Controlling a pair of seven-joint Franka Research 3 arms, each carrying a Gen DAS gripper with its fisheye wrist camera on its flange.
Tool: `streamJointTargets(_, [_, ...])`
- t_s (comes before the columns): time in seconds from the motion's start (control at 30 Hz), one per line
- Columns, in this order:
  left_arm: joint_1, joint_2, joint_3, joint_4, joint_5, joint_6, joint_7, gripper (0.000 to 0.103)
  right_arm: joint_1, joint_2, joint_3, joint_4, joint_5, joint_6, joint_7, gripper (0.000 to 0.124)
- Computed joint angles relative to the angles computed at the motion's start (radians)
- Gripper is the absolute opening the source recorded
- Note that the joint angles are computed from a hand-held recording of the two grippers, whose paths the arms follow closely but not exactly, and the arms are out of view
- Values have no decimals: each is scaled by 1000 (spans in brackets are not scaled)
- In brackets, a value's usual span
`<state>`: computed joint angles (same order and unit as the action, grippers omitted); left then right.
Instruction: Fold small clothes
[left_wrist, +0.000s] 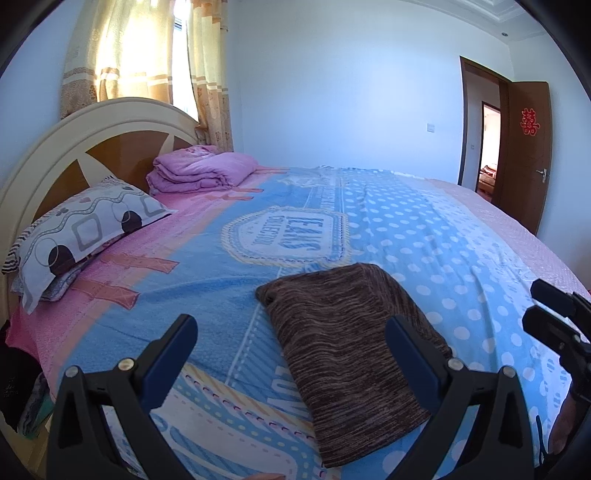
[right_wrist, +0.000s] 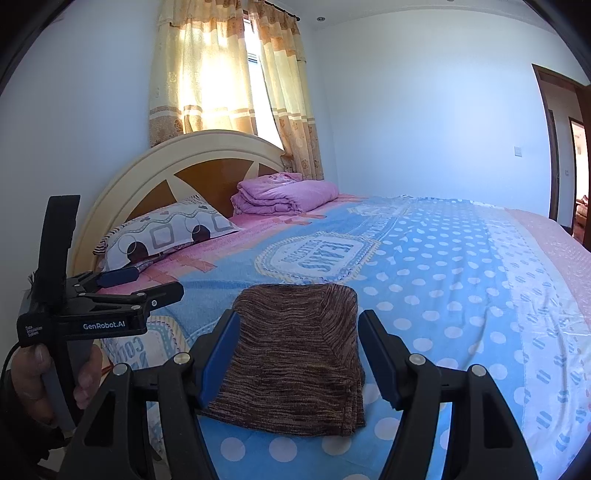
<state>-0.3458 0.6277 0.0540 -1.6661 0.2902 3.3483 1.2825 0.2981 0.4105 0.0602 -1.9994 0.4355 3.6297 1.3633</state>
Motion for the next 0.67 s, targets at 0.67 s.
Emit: streamJointTargets(0.67, [-105, 26, 135, 12, -64, 17, 17, 103, -2, -4, 2, -4, -10, -17, -4, 68])
